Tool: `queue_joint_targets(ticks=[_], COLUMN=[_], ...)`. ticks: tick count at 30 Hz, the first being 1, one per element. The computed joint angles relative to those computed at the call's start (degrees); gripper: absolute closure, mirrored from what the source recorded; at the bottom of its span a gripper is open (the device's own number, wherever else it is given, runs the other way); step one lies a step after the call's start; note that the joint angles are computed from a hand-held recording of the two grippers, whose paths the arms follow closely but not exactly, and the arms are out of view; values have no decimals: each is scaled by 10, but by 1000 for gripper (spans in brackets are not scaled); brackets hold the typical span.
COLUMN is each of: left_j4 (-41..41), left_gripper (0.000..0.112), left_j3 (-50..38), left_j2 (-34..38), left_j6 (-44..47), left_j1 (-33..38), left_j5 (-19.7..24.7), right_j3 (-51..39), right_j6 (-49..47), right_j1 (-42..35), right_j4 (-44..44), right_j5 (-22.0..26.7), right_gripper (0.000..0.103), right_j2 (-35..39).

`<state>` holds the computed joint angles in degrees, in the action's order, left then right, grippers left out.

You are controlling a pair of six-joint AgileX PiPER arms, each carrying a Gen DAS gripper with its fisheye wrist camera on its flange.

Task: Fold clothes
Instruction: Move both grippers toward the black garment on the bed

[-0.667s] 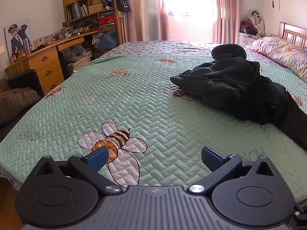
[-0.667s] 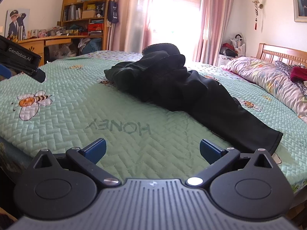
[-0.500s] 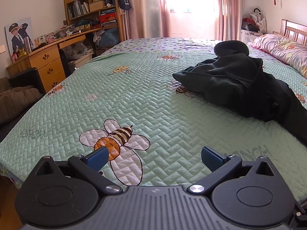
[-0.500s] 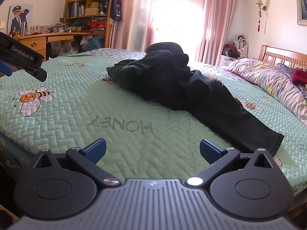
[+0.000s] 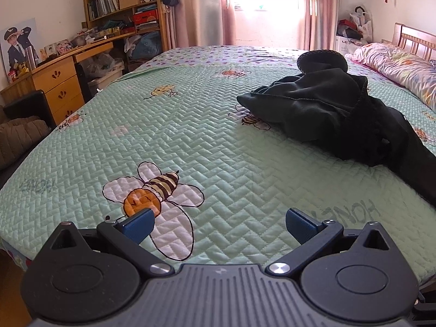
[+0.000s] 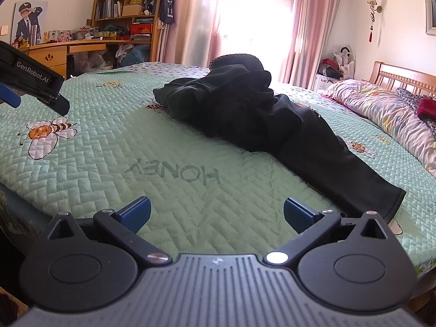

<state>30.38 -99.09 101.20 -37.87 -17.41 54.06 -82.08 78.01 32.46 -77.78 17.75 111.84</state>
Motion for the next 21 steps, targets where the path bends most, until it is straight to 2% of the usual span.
queue_joint_targets(ticks=[2,21], left_j4=[-35,-51], left_gripper=[10,11], left_j3=[-40,-18], left_j2=[20,5], left_j6=[32,46], left_j1=[7,6], left_j5=[38,5], right_j3=[-1,0], right_j6=[-11,-45], right_j1=[-1,-1], right_j4=[11,44], right_j5=[-2,-1], right_gripper=[0,0], right_j2=[0,-6])
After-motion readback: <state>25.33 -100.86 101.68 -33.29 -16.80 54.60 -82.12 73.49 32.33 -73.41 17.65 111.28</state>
